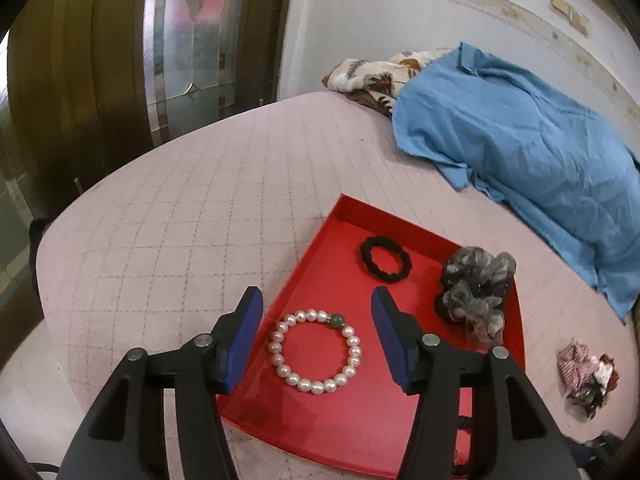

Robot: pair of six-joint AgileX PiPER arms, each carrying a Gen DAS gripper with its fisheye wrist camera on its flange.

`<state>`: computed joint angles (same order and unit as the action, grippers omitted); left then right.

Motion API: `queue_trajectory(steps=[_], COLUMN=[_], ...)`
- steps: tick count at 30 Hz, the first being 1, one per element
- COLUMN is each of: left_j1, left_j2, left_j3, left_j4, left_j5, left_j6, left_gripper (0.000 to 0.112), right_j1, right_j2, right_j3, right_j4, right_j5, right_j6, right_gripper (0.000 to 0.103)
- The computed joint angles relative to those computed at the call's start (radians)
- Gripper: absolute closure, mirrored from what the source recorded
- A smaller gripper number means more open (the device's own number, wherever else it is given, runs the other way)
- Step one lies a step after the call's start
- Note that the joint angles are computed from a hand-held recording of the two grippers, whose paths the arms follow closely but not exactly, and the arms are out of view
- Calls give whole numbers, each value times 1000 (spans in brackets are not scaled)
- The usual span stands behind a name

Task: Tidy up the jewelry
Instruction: 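Withdraw both tools and move them to the red scrunchies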

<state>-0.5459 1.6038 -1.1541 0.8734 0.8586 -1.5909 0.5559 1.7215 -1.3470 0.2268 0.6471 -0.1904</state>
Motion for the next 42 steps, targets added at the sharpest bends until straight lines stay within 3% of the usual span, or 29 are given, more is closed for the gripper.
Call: queue_trajectory(steps=[10,21,24,27,35,42], left_j1=[-138,-395,-462,-499,-476,-434], left_j2=[82,137,138,167,351,625], left_j3=[-68,-126,-169,-260,-627,-1059], left_j4=[159,180,189,175,-27,-195], left_j5=[125,284,325,343,282,357], left_j6=[-83,-48,-2,94,379,626], left_gripper=[52,52,43,39,39,39], right_j1=[-162,-640,-765,-864,-1009,-1089], right_j2=[-204,-359,-347,-319,-252,-124], right_j3=[229,415,420,411,389,310], right_j4=[33,235,304,376,538,601], right_j5=[-46,2,26,52,72,81], right_j6=[-90,-370,-464,-543,-723,-806], right_gripper=[48,46,45,45,43,42])
